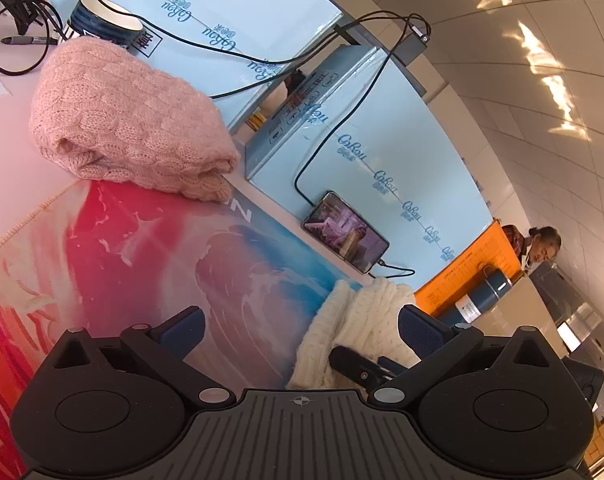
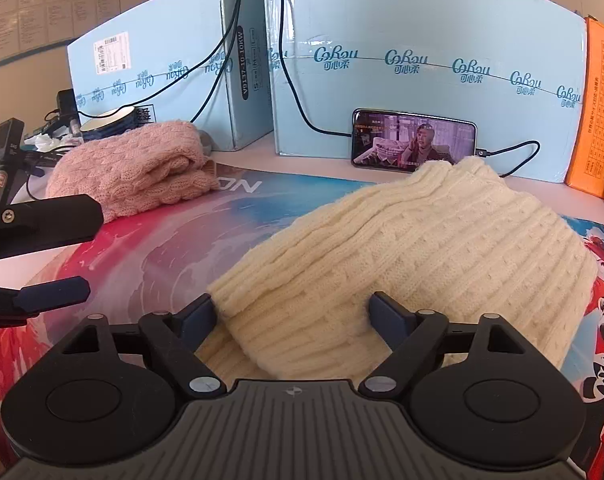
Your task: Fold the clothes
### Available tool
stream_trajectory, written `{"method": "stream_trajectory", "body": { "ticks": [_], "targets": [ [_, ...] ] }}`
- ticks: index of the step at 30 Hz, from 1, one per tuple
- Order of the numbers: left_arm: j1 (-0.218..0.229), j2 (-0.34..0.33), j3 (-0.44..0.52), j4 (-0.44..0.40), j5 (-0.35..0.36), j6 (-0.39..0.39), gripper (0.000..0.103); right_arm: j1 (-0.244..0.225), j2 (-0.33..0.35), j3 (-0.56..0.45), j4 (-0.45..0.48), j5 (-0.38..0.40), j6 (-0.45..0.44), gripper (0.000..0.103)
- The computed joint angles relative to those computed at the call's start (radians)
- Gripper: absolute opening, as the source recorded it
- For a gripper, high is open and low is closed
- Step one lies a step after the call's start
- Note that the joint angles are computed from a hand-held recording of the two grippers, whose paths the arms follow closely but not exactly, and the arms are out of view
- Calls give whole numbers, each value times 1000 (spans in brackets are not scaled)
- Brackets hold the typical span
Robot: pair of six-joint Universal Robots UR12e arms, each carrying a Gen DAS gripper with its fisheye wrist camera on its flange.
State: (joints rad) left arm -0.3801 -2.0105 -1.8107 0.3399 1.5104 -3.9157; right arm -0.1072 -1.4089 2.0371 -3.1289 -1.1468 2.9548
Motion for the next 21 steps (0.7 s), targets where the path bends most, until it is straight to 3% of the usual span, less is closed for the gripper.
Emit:
{"method": "stream_trajectory", "body": {
  "ticks": [1,2,3,4,5,8,11,16,21],
  "targets": [
    [0,0,0,0,-2,2,103,-16,-1,4,-4,35,39,59],
    [0,1,0,0,-4,4,103,-37,-3,7,0,86,84,40],
    [0,-2,4,1,-10,8,103,-57,-3,9,2,137,130,33],
    [1,-7,10,3,-28,15,103,-78,-3,12,3,187,177,15],
    [3,-11,16,3,-48,22,103,-98,-1,14,3,242,228,11],
    [6,-26,46,-40,-123,59,103,-153,12,29,-61,384,408,10],
    [-7,-36,88,-141,-107,144,103,-201,34,46,-223,489,594,9],
    [-10,-60,158,-297,-113,279,103,-272,58,61,-503,576,819,9],
    [-38,-90,193,-307,-79,417,102,-335,89,67,-729,618,1054,9]
  ]
}}
